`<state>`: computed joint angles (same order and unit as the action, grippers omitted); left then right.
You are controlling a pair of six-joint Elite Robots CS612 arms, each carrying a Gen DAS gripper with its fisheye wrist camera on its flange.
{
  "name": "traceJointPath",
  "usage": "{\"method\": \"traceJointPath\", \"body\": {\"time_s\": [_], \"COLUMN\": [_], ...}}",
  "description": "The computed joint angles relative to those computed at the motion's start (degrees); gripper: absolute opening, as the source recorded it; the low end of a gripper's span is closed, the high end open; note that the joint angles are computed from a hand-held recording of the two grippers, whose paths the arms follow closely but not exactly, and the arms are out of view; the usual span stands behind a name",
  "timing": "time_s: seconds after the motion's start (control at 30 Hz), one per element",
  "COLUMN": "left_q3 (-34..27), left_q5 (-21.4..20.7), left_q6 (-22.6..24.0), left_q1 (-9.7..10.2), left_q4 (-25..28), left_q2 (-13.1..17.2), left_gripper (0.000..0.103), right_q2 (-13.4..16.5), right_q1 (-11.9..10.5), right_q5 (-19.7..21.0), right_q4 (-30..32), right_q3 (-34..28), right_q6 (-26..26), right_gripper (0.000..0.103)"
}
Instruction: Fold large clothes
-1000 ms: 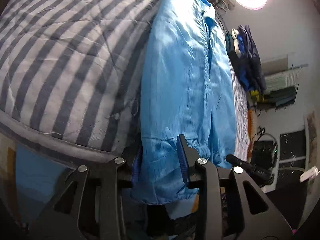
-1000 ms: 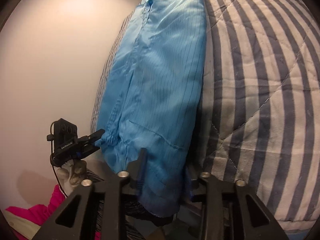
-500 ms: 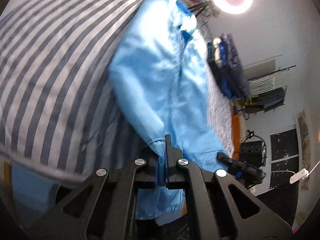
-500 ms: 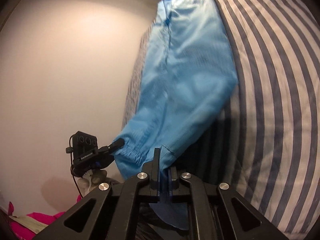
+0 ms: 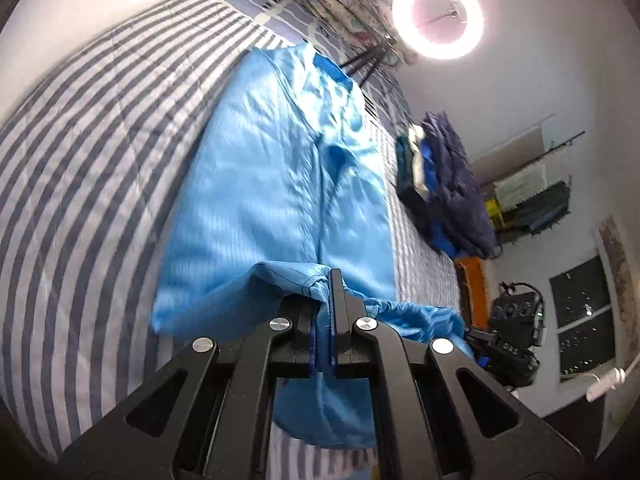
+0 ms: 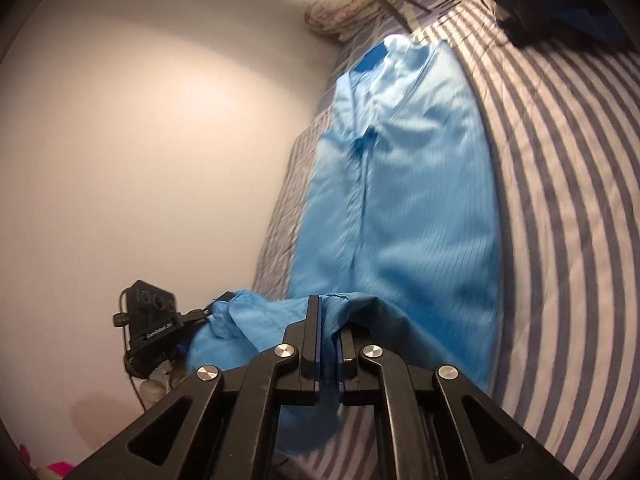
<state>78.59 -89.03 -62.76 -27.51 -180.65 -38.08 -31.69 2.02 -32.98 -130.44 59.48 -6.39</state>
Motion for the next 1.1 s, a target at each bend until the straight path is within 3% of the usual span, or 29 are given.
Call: {"method": "traceJointPath", "body": {"time_s": [0.33,0.57,0.67,0.7,0.8,0.87,1.0,1.1], "left_q3": [-7.4,-9.6,-10.5,-10.9,-11.4,-11.2,-10.1,-8.4], "left_q5": [-0.1,-0.1,-0.3,-0.7,-2.2,-1.9,-1.1,0.7], "left_q6": [-1.7,-1.1,-0.8,-1.1,-2.0,-1.6,-0.3,0.7], "left_q1": [2.38,2.94,3.09,3.21,3.58,3.56,3.52,3.40], "left_q4": [6.7,10.2,12.4,13.1,13.7,12.6,9.2,7.0], "left_q2": [5.1,6.5,6.8,7.0,7.0,6.8,6.0,5.0], "left_gripper": [0.002,0.002,0.002,0.003,0.018,0.021,0.050,0.053], "right_q2": [7.5,8.9,9.4,9.3,8.9,8.4,6.8,5.3], "right_q1": [1.4,2.0,2.1,2.1,1.7,1.3,0.4,0.3], "right_q5": [-7.3,-10.3,-10.1,-9.9,-7.7,-6.2,-5.0,-7.4], "right_q4": [2.1,5.5,6.5,6.5,6.2,5.2,-0.3,-2.2], "right_q3": [-12.1,-15.1,-16.3,-16.3,-15.8,-15.2,-12.3,-10.5], "right_q6": [6.6,5.1,4.4,4.1,3.8,3.9,5.9,3.2], "right_gripper": [0.003,0.003,0.010,0.016,0.034,0.038,0.049,0.051]}}
